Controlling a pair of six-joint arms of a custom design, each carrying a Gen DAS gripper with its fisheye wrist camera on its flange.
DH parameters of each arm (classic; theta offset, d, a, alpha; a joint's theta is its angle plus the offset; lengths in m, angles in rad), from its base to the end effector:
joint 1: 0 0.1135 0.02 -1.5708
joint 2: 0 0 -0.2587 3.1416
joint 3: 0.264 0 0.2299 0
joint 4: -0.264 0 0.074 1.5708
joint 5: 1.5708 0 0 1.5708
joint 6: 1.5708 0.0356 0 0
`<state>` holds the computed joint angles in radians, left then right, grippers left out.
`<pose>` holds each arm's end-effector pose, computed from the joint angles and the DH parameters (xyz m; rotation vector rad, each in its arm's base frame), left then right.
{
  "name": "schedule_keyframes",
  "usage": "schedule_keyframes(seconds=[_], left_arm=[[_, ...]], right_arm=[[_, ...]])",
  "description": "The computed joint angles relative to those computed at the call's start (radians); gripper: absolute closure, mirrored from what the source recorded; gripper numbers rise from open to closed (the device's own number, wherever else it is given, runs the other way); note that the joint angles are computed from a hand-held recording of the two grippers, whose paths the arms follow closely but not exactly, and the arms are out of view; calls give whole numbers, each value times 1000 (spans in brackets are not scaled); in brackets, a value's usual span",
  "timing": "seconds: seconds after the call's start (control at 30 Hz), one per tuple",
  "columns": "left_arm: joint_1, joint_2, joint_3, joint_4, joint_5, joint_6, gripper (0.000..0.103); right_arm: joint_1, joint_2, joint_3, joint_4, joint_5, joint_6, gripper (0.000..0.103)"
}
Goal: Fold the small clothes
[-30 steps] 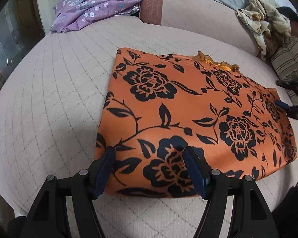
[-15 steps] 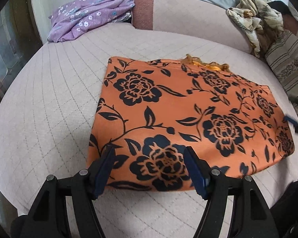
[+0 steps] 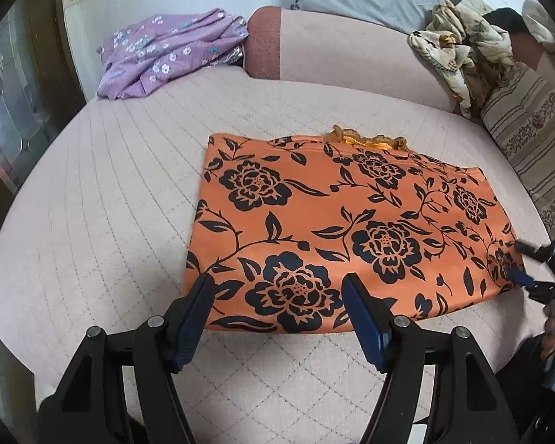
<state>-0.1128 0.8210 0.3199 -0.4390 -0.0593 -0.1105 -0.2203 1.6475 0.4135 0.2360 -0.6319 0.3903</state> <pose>0.1312 -0.0127 0.1604 -0.0214 2.5085 -0.0172 0.2246 -0.0288 0.0955 0.5204 2.4494 0.8742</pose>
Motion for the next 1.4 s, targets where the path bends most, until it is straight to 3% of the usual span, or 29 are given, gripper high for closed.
schedule_keyframes(seconds=[0.17, 0.3, 0.47, 0.73, 0.77, 0.8, 0.83, 0.93, 1.07, 1.13, 1.23, 1.27, 1.3, 1.33, 1.4], left_arm=[[8, -5, -1, -2, 3, -9, 30], [-11, 31, -22, 40, 4, -26, 30], [-82, 139, -52, 149, -26, -66, 30], [-133, 298, -76, 294, -72, -108, 30], [-131, 312, -75, 303, -72, -106, 30], [-130, 330, -74, 316, -72, -105, 30], [-131, 352, -72, 330, -75, -105, 30], [-144, 403, -60, 353, -93, -101, 30], [-150, 391, -55, 376, -111, -103, 30], [-154, 444, -35, 402, -114, -105, 30], [-154, 518, -16, 447, -118, -97, 30], [-154, 534, -12, 462, -121, -97, 30], [-149, 559, -5, 485, -118, -97, 30], [-142, 586, 5, 504, -110, -96, 30], [-130, 641, 22, 540, -101, -98, 30]], right_arm=[[-23, -220, -93, -64, 5, 43, 21], [-78, -274, -181, -82, -35, 45, 20], [-203, -155, -223, -10, -112, 21, 20], [-199, 36, -162, 261, -102, 221, 22], [-192, 41, -154, 275, -83, 231, 38], [-177, 44, -137, 262, -63, 224, 81], [-163, 71, -105, 231, -57, 204, 93], [-130, 130, -42, 175, -40, 152, 93], [-86, -163, -92, 46, 76, 81, 94], [-100, -129, -89, 28, 100, 67, 94], [-198, 57, -87, 74, -24, 55, 87], [-221, 32, -79, 35, -55, 18, 68], [-220, -37, -62, -57, -30, -7, 36], [-224, -108, -50, -122, -7, -40, 24], [-245, -223, -39, -176, 42, -75, 21]])
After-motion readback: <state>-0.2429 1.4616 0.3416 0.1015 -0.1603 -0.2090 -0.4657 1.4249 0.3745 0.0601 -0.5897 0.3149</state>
